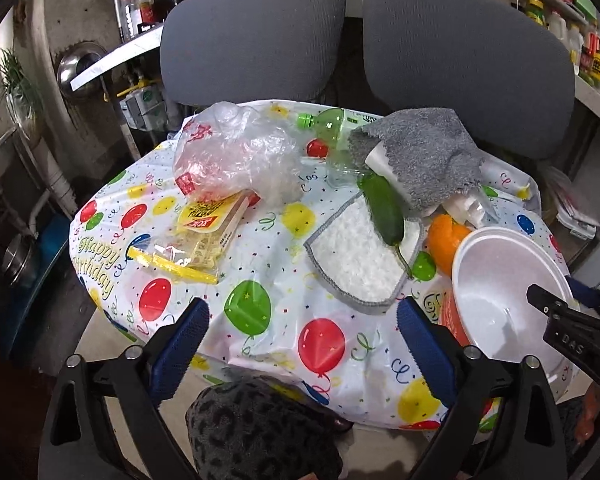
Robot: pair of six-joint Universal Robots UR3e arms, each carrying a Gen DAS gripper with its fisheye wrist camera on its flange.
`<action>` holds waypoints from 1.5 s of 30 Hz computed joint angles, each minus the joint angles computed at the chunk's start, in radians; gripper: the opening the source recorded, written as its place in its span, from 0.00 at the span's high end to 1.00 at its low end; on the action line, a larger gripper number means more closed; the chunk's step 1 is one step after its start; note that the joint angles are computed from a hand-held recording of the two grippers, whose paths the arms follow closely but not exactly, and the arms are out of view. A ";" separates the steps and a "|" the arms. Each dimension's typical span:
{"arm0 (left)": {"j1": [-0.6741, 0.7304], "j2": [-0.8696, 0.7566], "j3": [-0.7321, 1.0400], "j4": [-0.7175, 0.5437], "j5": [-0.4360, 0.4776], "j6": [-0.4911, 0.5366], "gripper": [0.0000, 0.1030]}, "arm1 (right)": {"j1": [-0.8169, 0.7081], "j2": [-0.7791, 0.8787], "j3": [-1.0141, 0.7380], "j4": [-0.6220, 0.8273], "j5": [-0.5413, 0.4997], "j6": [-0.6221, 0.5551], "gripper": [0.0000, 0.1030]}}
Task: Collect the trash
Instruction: 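Grasp the white foam bowl with the right tool while the left tool grasps the orange peel, then carry the bowl and peel over the trash bin and open both tools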
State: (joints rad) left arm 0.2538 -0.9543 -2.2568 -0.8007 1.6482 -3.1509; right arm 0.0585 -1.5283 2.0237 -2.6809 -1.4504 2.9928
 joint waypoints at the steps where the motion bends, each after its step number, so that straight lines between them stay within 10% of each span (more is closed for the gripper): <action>1: 0.010 0.003 -0.001 -0.003 -0.010 0.006 0.11 | -0.003 0.007 -0.004 0.009 0.004 0.003 0.69; 4: 0.026 0.014 -0.002 -0.009 -0.030 0.019 0.18 | -0.044 -0.001 -0.007 0.052 0.079 -0.005 0.89; 18: -0.139 -0.228 0.051 0.116 -0.162 -0.001 0.68 | -0.585 -0.483 0.162 0.352 0.429 -0.181 0.93; 21: -0.218 -0.364 0.096 0.213 -0.145 -0.054 0.65 | -0.671 -0.525 0.166 0.397 0.466 -0.221 0.93; 25: -0.309 -0.549 0.174 0.335 -0.074 -0.131 0.27 | -0.720 -0.509 0.169 0.403 0.487 -0.255 0.93; 35: -0.331 -0.808 0.333 0.339 -0.052 -0.072 0.41 | -0.718 -0.370 0.147 0.344 0.479 -0.259 0.93; 45: -0.282 -0.573 0.143 0.333 -0.155 -0.015 0.57 | -0.767 -0.452 0.179 0.412 0.513 -0.279 0.93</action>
